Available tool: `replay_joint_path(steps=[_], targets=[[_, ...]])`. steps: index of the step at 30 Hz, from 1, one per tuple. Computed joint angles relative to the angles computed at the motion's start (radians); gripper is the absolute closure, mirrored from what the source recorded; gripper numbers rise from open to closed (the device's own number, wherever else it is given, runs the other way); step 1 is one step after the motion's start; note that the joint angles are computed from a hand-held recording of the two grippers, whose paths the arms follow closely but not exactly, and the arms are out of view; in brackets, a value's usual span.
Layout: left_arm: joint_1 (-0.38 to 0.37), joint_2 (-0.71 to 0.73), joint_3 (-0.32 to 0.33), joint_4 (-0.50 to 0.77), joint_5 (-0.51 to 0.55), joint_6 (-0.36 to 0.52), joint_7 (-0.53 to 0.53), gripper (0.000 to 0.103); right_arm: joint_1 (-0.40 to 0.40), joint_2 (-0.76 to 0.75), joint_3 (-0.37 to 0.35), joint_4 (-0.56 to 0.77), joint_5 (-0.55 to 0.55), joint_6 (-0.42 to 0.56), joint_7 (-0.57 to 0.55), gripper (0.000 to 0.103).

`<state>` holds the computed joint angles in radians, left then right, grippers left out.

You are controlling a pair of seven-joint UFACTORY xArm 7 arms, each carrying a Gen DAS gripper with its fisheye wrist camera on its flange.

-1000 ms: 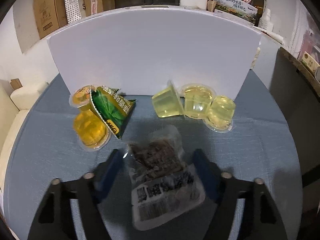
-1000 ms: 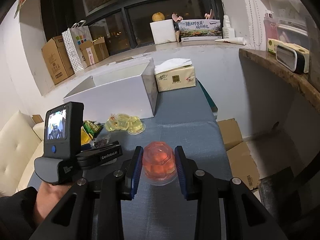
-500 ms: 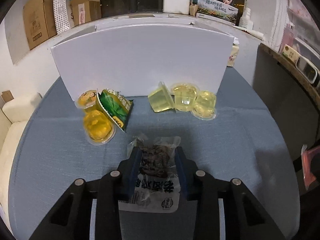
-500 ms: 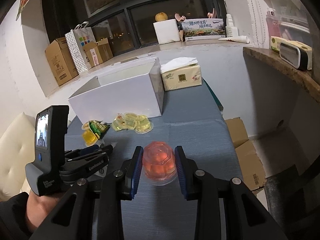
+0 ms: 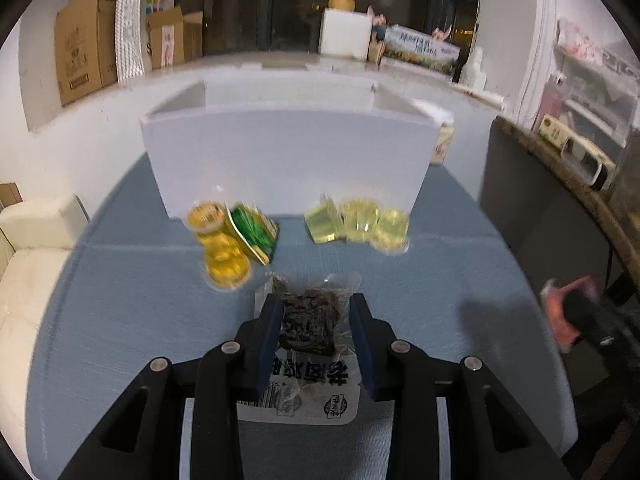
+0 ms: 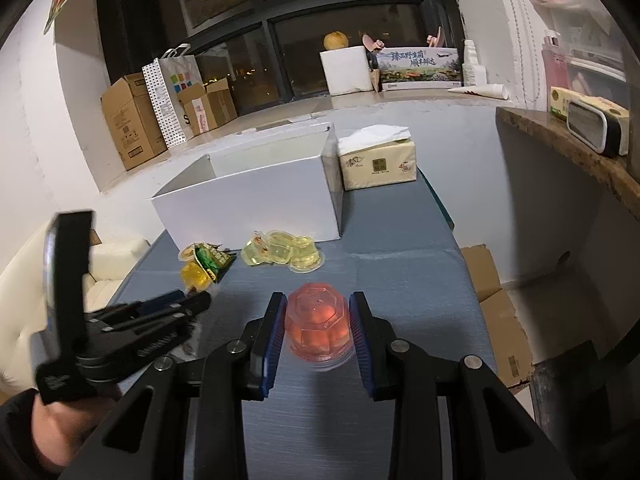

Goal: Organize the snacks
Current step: 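Lower the packet and pink cup into the white box, open both grippers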

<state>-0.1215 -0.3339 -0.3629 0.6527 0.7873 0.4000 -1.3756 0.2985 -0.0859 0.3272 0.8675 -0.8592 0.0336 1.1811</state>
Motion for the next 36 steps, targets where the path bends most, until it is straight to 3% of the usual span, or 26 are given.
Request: replay_joint_path(steps=[6, 10, 16, 23, 28, 32, 35, 36], targets=[[0.007, -0.141, -0.001, -0.021, -0.033, 0.027, 0.067, 0.065, 0.028, 0.035, -0.001, 0.066, -0.051, 0.03, 0.017, 0.068], [0.063, -0.171, 0.004, 0.002, -0.045, 0.007, 0.141, 0.065, 0.082, 0.087, -0.038, 0.153, -0.074, 0.061, 0.0, 0.068], [0.168, -0.121, 0.029, 0.089, -0.054, -0.055, 0.26, 0.065, 0.152, 0.23, -0.089, 0.377, 0.005, 0.113, -0.141, 0.068], [0.219, 0.092, 0.112, 0.303, -0.076, -0.104, 0.4, 0.065, 0.172, 0.506, -0.065, 0.791, 0.242, 0.228, -0.447, 0.068], [0.161, 0.297, 0.218, 0.476, -0.171, -0.11, 0.54, 0.065, 0.222, 0.741, -0.062, 1.152, 0.36, 0.365, -0.636, 0.068], [0.123, 0.382, 0.273, 0.529, -0.229, -0.126, 0.612, 0.064, 0.263, 0.899, -0.084, 1.398, 0.445, 0.483, -0.726, 0.068], [0.108, 0.418, 0.288, 0.538, -0.313, -0.128, 0.697, 0.056, 0.297, 0.953, -0.141, 1.475, 0.471, 0.519, -0.732, 0.067], [0.087, 0.424, 0.307, 0.538, -0.322, -0.122, 0.705, 0.036, 0.304, 0.973, -0.152, 1.507, 0.486, 0.542, -0.743, 0.051]])
